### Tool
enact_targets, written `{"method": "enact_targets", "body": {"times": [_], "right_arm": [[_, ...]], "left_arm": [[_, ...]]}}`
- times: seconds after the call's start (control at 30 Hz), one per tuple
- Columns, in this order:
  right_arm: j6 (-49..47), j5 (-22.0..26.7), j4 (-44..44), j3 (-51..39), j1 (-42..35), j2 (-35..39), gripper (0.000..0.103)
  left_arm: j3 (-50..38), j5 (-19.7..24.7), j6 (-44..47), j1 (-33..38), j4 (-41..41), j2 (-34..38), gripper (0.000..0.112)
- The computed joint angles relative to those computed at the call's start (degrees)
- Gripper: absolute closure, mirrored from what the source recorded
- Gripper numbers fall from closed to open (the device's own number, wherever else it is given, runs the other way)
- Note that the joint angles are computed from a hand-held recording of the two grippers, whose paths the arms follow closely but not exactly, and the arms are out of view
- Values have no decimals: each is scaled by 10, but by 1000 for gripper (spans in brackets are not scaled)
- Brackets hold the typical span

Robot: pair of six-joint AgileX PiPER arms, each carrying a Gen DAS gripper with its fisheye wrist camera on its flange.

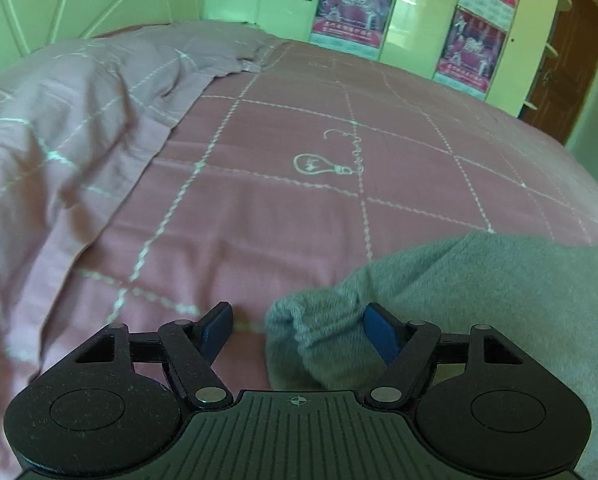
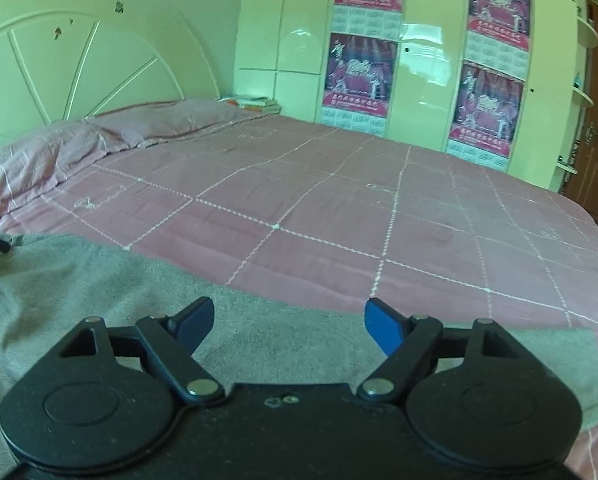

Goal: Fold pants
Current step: 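Grasp the sweatpants leg cuffs with the left gripper while the right gripper grasps the other cuff, then lift the cuffs with both grippers and fold them over toward the waistband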

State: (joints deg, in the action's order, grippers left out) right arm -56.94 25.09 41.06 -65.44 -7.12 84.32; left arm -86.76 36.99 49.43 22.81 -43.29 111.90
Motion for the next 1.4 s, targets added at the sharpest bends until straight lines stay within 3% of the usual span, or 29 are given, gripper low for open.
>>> {"method": "enact_targets", "body": {"times": [0.03,0.1,0.17,0.23,0.37,0.5,0.6,0.63,0.67,0.73,0.77,0.9,1.03,1.2,1.4], "right_arm": [[-12,5,4,-11,1,16,29],[-19,10,-14,-45,8,56,32],[-11,26,-44,-90,12,98,38],[-12,44,-67,-131,13,132,44],[3,149,-125,-258,2,221,55],[-38,217,-142,-328,4,270,58],[-37,232,-179,-360,20,294,58],[-25,256,-188,-383,23,306,65],[-20,269,-192,-394,26,311,87],[-20,248,-228,-373,46,298,101],[-6,244,-240,-369,51,295,103],[8,246,-202,-358,33,262,103],[-42,272,-133,-320,-7,181,103],[-122,312,-63,-238,-64,48,103],[-264,387,3,-63,-176,-145,103]], "left_arm": [[-15,7,-8,-5,7,11,39],[-38,41,14,-9,2,25,69],[-38,46,32,-14,4,21,82],[-31,58,51,-6,-13,17,84],[-55,97,70,14,-34,36,83],[-70,99,79,8,-27,50,82],[-61,82,98,1,-30,51,80],[-64,80,94,-1,-26,52,80],[-60,76,99,-3,-29,51,83],[-55,71,119,-5,-35,49,89],[-52,67,126,-7,-37,47,90],[-3,29,200,-4,-85,4,92],[52,35,329,22,-195,-65,92],[140,77,505,63,-322,-166,92],[308,153,702,139,-400,-324,92]]}}
